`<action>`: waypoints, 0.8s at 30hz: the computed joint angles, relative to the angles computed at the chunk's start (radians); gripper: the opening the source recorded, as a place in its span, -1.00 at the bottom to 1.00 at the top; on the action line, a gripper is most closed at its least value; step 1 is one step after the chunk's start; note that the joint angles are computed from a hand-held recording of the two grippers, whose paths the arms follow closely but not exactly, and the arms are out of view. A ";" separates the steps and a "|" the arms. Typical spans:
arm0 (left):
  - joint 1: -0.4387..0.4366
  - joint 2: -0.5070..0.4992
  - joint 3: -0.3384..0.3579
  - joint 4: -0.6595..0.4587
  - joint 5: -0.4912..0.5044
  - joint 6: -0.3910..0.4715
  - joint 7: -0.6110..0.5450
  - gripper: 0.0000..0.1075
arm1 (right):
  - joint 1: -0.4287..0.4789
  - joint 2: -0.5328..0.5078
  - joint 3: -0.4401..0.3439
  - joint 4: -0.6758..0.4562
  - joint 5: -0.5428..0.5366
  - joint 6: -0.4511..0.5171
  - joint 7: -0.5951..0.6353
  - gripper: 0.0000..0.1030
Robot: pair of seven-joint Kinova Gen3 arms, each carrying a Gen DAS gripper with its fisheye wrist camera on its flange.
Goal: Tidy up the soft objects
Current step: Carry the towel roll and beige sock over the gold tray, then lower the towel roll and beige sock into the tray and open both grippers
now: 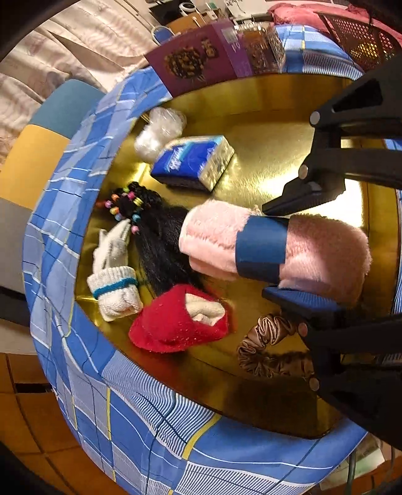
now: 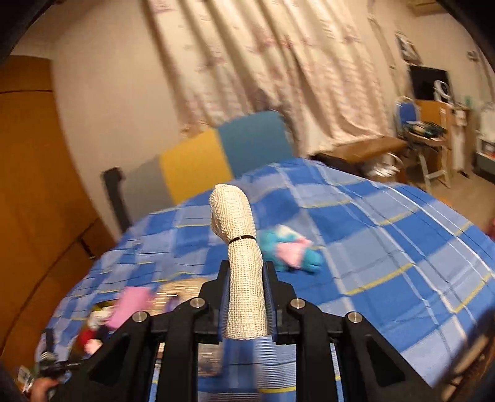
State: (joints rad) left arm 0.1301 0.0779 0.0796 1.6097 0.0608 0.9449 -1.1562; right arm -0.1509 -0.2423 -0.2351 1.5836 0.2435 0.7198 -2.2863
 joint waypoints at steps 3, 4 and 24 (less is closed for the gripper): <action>-0.024 -0.054 -0.012 0.044 0.049 -0.034 -0.044 0.02 | -0.046 0.012 -0.024 -0.021 -0.032 -0.022 0.016 -0.61; -0.033 -0.077 -0.017 0.064 0.074 -0.057 -0.067 0.02 | -0.073 0.028 -0.031 -0.039 -0.050 -0.019 0.035 -0.61; -0.067 -0.263 0.007 0.217 -0.023 -0.228 0.040 0.02 | -0.545 0.581 0.021 -0.432 -0.187 0.223 0.088 -0.60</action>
